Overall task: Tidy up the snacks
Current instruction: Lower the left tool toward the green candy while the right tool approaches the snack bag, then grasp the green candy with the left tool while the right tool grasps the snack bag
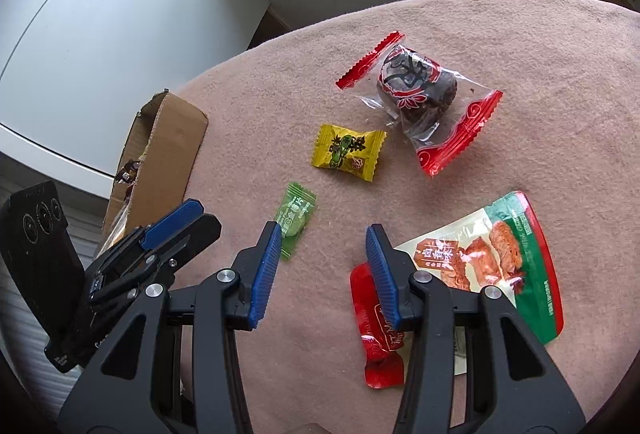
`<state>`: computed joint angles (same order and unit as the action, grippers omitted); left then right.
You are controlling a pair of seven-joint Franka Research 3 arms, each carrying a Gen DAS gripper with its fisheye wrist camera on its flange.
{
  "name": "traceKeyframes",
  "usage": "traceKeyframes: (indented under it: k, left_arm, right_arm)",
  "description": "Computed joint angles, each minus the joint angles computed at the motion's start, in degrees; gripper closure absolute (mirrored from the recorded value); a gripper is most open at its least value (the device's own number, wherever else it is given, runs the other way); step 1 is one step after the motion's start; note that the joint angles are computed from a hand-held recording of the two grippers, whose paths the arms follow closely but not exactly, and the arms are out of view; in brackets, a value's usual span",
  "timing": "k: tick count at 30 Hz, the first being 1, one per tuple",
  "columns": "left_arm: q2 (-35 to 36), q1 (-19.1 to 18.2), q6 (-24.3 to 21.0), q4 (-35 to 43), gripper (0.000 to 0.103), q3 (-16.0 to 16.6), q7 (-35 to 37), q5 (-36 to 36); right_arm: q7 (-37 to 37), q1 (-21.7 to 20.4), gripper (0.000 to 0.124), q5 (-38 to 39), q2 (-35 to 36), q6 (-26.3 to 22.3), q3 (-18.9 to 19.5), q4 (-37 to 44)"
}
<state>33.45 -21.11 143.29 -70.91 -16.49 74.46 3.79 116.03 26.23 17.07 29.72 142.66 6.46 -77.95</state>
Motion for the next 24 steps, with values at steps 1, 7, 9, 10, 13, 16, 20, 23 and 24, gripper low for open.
traceKeyframes:
  k: [1,7,9,10,13,16,20,23,24]
  left_arm:
    - [0.04,0.0,-0.02,0.11,0.061,0.03,-0.17,-0.06]
    - [0.67,-0.24,-1.31,1.16,0.061,-0.45,1.19,-0.22]
    - [2.0,-1.65,-3.3,3.58,0.058,0.03,1.47,1.0]
    - [2.43,-2.24,-3.72,4.27,0.055,0.25,1.68,1.58]
    - [3.54,-4.1,-4.45,6.01,0.048,1.36,1.84,3.93]
    - [5.03,-5.92,-6.01,8.35,0.048,2.75,1.18,6.54]
    - [6.73,-7.53,-7.76,11.09,0.048,3.94,0.35,8.87]
    - [8.05,-8.98,-8.64,13.29,0.048,5.18,-0.95,11.15]
    - [9.12,-9.45,-9.3,15.07,0.048,5.37,-1.06,11.65]
  right_arm:
    - [-0.64,-0.24,0.078,0.38,-1.07,0.02,0.31,-1.51]
    - [-2.32,-0.26,0.078,0.18,-7.82,0.58,0.09,-10.37]
    - [-0.87,0.45,0.078,-1.62,-10.78,1.87,-0.62,-13.96]
    - [1.09,1.36,0.078,-4.1,-12.62,2.79,-1.47,-16.05]
    - [11.34,4.56,0.047,-16.39,-17.84,4.83,-4.42,-21.86]
    - [23.68,5.94,0.026,-30.17,-20.16,1.6,-6.23,-23.75]
    - [23.72,2.07,0.026,-25.71,-17.96,-1.81,-3.73,-21.67]
    - [22.76,0.66,0.026,-22.14,-15.73,-3.49,-2.9,-19.89]
    - [22.49,0.55,0.026,-21.49,-14.91,-4.04,-2.74,-19.01]
